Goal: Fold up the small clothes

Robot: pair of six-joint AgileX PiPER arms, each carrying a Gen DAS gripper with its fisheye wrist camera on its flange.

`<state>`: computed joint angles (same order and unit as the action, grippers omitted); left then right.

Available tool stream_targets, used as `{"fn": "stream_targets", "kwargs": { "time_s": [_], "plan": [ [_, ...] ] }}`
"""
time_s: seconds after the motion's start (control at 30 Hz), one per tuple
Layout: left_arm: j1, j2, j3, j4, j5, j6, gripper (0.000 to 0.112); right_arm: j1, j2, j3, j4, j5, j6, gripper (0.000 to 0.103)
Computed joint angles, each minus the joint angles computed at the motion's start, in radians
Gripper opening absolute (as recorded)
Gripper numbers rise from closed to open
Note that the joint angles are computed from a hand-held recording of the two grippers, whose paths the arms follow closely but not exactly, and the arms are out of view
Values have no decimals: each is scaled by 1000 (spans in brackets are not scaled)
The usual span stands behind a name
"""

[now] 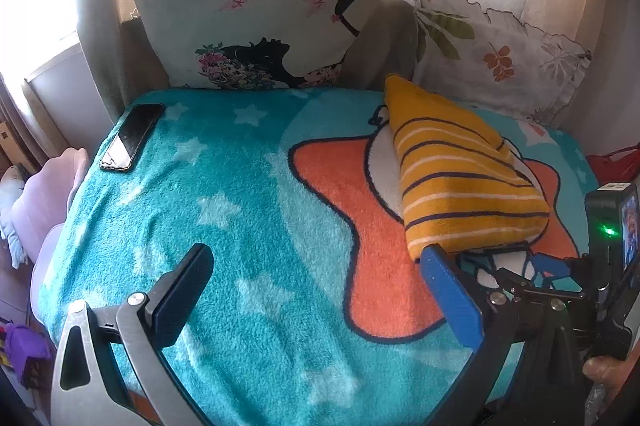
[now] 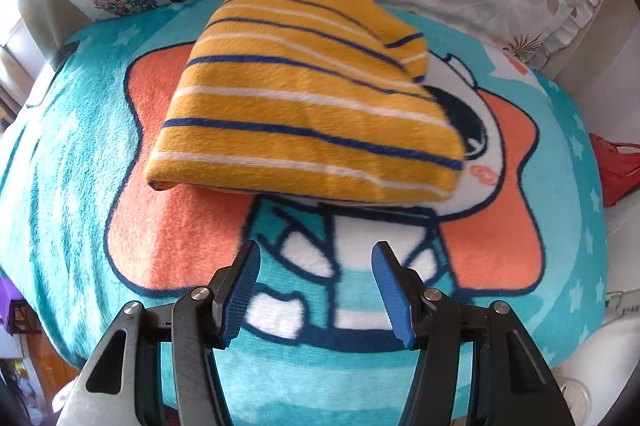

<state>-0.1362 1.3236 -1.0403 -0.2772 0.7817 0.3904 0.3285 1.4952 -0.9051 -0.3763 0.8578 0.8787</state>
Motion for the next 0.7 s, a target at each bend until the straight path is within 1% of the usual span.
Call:
{"fn": "stream_targets", "kwargs": {
  "time_s": [0.23,0.33,0.43,0.5,0.53,0.67,0.7],
  "plan": [
    [-205,-124,75,215,-41,-334,103,-64,-156,127,-13,-16,-65,64],
    [-285,-180,104,319,-63,-497,103,-70,-218,173,-48,-15,-64,64],
    [-390,-252,140,526,-89,-763,103,-56,-265,202,-76,-6,-65,64],
    [-444,-285,151,639,-84,-902,103,-43,-291,218,-93,1,-67,64],
    [-461,-303,156,671,-84,-949,103,-38,-302,225,-100,3,-68,64],
    [-496,-357,163,726,-89,-1047,103,-19,-338,245,-138,10,-53,64],
    [-516,-368,163,766,-82,-1091,103,-7,-351,248,-158,18,-40,64]
  ]
}}
